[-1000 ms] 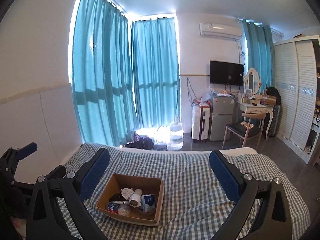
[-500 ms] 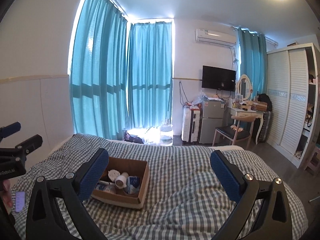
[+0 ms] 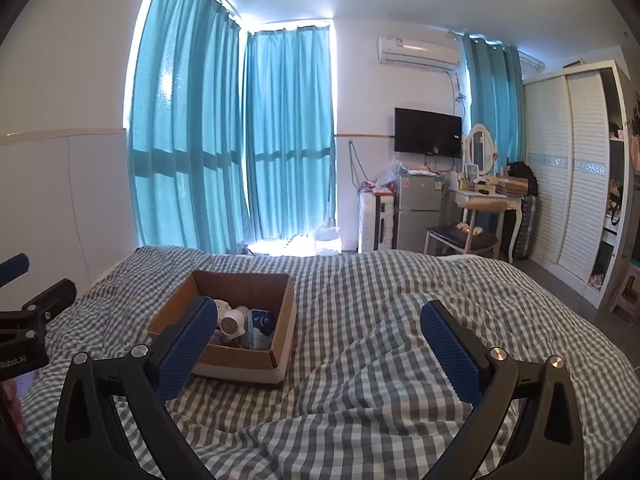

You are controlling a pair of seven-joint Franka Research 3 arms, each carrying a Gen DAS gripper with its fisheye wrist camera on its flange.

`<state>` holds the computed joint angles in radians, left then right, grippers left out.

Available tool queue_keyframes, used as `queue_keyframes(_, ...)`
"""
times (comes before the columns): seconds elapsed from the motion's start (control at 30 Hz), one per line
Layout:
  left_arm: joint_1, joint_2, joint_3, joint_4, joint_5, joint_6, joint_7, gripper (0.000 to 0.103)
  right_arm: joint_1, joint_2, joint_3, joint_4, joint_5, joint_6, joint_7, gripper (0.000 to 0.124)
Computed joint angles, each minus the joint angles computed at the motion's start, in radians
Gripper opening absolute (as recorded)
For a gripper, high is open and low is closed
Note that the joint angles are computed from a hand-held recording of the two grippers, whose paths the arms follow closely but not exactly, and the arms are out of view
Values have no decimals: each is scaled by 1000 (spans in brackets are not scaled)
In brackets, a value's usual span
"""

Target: Organize objects

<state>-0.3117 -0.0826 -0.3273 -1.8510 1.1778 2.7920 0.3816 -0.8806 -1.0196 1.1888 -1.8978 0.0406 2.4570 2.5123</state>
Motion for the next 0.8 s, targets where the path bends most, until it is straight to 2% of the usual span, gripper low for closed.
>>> queue_keyframes(0.27, 6, -13, 1, -16, -30, 1, 8, 103, 15, -2, -1, -16, -6, -38, 10, 102)
queue_keyframes(0.8, 19, -30, -4, -45, -109, -9, 43, 103, 8, 10, 20, 5, -8, -46, -11, 102)
